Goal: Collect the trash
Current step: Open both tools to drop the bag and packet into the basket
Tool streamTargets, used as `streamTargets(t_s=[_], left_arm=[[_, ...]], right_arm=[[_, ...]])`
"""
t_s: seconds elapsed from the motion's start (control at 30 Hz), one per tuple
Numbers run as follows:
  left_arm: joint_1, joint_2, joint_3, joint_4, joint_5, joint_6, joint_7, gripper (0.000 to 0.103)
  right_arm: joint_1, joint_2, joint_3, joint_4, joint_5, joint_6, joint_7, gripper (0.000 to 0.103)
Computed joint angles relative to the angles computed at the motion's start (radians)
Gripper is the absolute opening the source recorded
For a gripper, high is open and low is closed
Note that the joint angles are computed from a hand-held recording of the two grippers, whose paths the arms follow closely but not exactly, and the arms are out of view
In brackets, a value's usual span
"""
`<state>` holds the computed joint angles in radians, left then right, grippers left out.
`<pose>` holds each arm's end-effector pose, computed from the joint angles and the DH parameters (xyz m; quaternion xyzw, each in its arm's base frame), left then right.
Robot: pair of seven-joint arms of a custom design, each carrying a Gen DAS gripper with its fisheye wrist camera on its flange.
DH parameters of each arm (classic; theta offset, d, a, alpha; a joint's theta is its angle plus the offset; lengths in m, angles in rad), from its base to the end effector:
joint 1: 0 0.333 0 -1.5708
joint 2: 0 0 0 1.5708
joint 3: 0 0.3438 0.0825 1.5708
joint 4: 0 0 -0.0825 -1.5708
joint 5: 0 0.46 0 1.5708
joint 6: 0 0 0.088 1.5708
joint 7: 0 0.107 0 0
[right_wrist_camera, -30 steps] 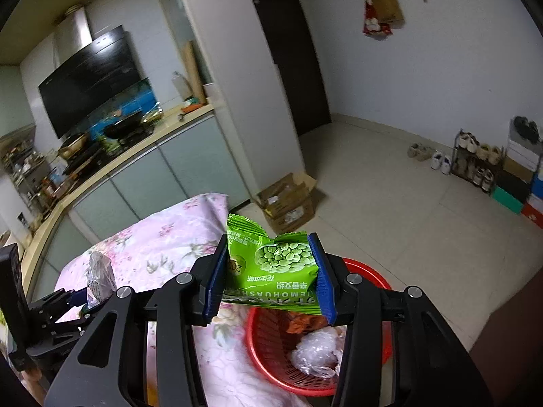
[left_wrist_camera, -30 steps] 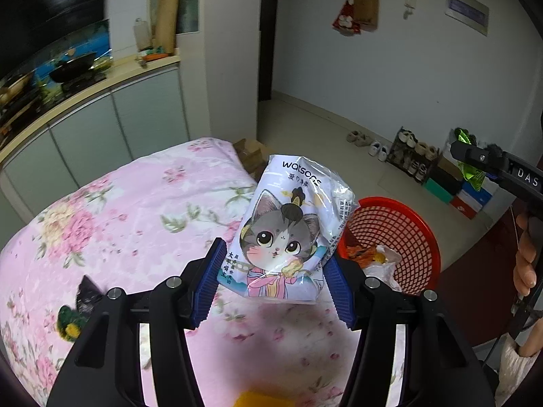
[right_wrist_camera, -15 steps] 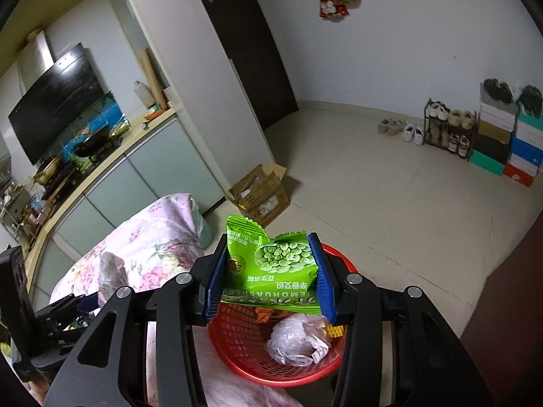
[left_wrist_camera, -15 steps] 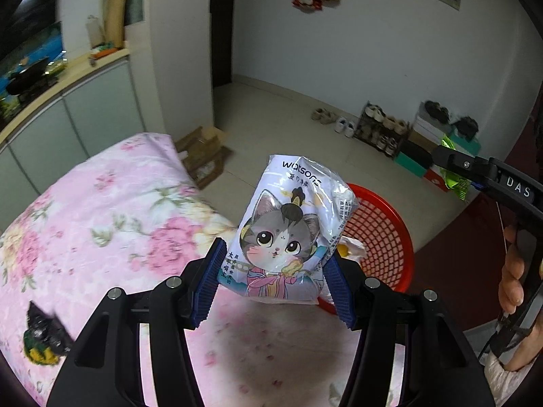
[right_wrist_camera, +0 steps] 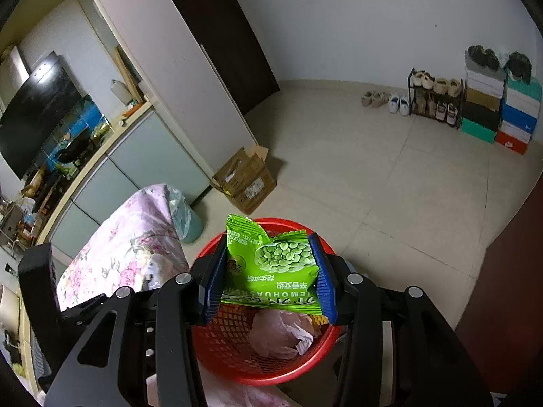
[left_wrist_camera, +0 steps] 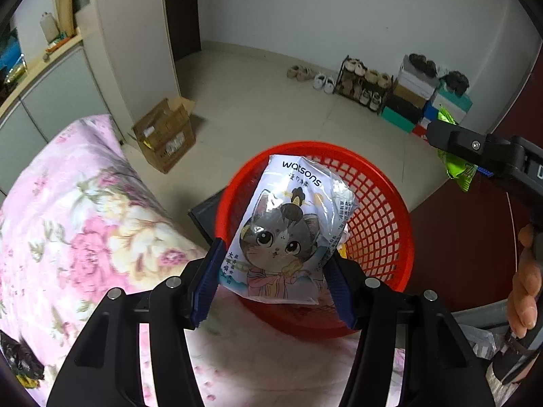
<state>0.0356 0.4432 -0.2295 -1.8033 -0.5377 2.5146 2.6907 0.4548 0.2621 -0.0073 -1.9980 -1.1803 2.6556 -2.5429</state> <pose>0.7345 -0.1256 0.3114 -0.3269 0.9080 -0.2576 0.0475 0.6087 0.3209 0.3366 -0.3689 0.8446 -0.2238 0.3171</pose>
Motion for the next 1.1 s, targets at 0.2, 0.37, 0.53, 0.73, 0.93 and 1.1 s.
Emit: streamTargets(t_s=[0.2,0.37,0.53,0.73,0.93,1.1], left_arm=[[-0.025,0.032,0.013,0.02,0.062,-0.015,-0.035,0.057],[-0.026,0.049,0.014,0.025,0.086,-0.014,-0.046,0.07],[-0.013,0.051,0.007,0.026,0.074,-0.019,-0.053,0.078],[0.018,0.034,0.002,0.022,0.032,-0.013,-0.039,0.081],[0.042,0.011,0.004,0.006,-0.012,0.002,-0.017,0.081],[0.071,-0.017,0.005,-0.017,-0.064,0.017,0.011,0.081]], right_arm=[[-0.012,0.03,-0.006,0.011,0.057,0.042,-0.044,0.049],[-0.009,0.027,-0.035,-0.009,0.042,0.115,0.031,0.071],[-0.005,0.03,-0.031,-0.007,0.058,0.11,-0.001,0.071],[0.001,0.021,-0.032,-0.01,0.05,0.1,0.001,0.071],[0.009,0.019,-0.021,0.004,0.045,0.07,-0.017,0.071],[0.015,0.028,-0.011,0.025,0.055,0.049,-0.047,0.071]])
